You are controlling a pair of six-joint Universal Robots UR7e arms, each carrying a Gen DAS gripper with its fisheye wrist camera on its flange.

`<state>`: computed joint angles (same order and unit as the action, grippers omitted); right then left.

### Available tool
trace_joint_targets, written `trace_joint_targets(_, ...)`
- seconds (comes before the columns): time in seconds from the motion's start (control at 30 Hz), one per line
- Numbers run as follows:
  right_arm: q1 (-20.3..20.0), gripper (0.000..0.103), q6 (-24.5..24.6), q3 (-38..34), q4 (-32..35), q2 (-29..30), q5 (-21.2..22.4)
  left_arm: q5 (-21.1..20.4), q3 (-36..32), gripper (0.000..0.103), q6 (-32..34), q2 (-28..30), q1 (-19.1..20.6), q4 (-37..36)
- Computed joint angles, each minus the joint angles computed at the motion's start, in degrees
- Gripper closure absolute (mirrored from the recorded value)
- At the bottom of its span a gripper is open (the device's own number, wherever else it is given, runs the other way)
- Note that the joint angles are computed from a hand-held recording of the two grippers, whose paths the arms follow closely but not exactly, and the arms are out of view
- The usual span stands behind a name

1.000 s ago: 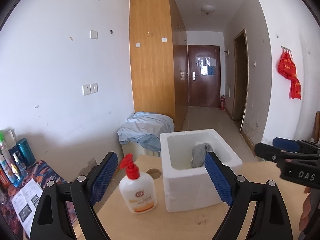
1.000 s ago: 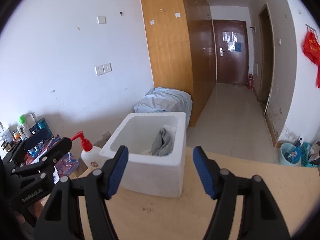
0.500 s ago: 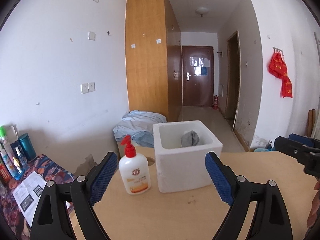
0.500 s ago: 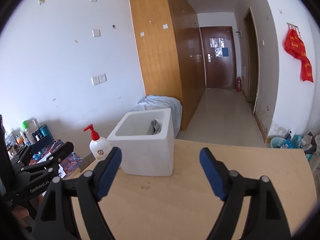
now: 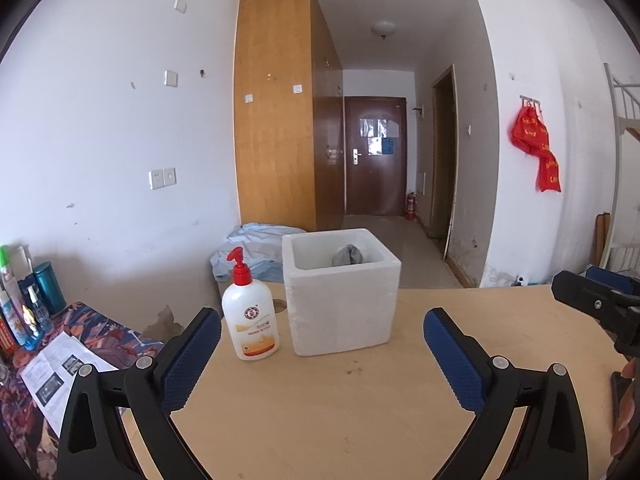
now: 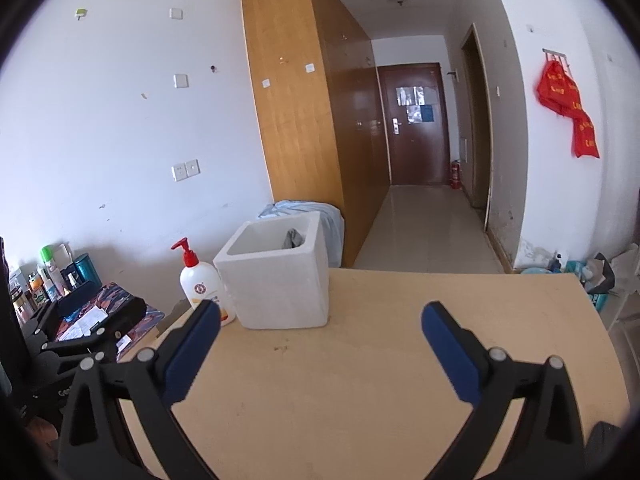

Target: Organize soft objects

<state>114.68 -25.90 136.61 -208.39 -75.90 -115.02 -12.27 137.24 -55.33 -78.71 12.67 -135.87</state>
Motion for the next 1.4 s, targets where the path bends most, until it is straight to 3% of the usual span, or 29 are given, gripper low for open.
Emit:
trace_joint_targets(0.13,0.44,0.001,-0.01,2.00,-2.31,-0.62,-1.16,-0.98,1.29,0.002,-0.34,-0.25,-1.67,-0.98)
trace_joint_targets(0.27,1.14,0.001,-0.81,4.28,-6.91,-0.18,-2.36,-1.94,3.77,0.002,2.99,1.02,-3.53,-8.12)
trace_joint_targets(0.47,1.28,0.001,-2.26,9.38,-20.14,2.88,-3.15,-2.88,8.83,0.002,4.43,3.46,-6.68,-18.13)
trace_joint_targets(0.6,-0.75,0.001,-3.25,13.58,-33.37,8.03,-2.58,-2.36,12.62,0.002,-1.44,3.89,-9.20,-18.57)
trace_joint_targets(0.7,-1.86,0.001,-3.47,15.45,-40.33,11.57,-3.02,-1.15,14.48,0.002,-10.72,2.90,-11.08,-11.35)
trace_joint_targets(0.83,-1.00,0.001,-3.77,14.95,-42.44,13.74,-6.33,-2.21,14.39,0.002,-17.73,1.43,-11.63,-3.59)
trace_joint_targets(1.13,1.79,0.001,-5.78,13.78,-42.81,14.17,-9.71,-2.06,12.33,0.002,-22.95,0.36,-12.05,6.41)
trace_joint_targets(1.4,2.09,0.001,-5.58,13.96,-42.92,13.94,-9.65,-2.35,12.12,0.002,-23.82,-0.25,-12.85,8.96)
